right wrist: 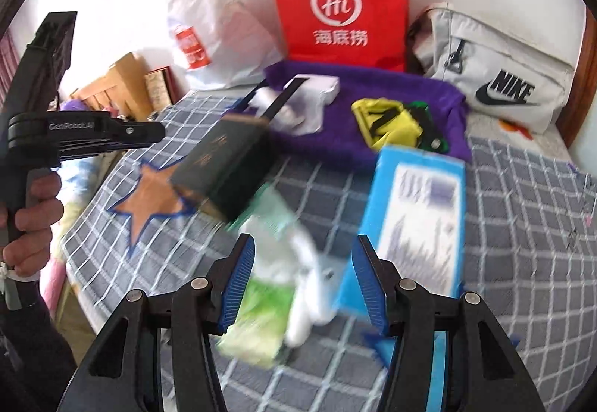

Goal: Organize soft objects
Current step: 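Release the long strap onto the towel with the left gripper while the right gripper moves to the green packet, then close the right gripper on the green wet-wipe packet while the left gripper approaches the white glove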

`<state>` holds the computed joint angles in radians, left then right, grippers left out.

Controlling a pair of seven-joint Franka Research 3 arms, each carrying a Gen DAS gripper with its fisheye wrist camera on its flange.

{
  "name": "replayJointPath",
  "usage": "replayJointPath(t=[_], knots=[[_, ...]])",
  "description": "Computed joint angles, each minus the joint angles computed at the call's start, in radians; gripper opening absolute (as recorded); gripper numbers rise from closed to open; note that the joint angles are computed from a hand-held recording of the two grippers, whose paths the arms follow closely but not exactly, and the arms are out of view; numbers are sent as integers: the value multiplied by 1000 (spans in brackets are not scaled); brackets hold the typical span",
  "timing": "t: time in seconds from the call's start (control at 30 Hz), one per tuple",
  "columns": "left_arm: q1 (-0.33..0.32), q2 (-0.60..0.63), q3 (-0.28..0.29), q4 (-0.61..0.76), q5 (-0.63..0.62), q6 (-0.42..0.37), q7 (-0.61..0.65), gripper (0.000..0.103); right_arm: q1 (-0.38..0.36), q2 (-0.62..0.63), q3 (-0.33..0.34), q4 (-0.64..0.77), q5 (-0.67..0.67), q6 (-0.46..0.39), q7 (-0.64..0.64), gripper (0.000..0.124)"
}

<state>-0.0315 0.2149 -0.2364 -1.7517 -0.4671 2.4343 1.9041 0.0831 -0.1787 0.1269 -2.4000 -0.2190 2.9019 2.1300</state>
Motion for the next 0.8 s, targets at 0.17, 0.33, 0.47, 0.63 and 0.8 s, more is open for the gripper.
replayJointPath(t=[0.17, 0.33, 0.47, 0.63, 0.8], knots=[[14, -74, 3, -116, -87, 25, 90, 25, 23, -29, 34, -67, 28, 46, 27, 54], [3, -128, 28, -212, -149, 37, 156, 25, 38, -29, 62, -114, 63, 75, 61, 54], [-6, -156, 49, -271, -176, 33, 183, 25, -51, -24, 155, -121, -102, 47, 231, 57], [-12, -171, 70, -312, -206, 37, 204, 26, -50, -19, 152, -135, -205, 57, 355, 65], [-9, -178, 80, -337, -222, 39, 225, 35, -91, 25, 193, -87, -399, 7, 543, 67]])
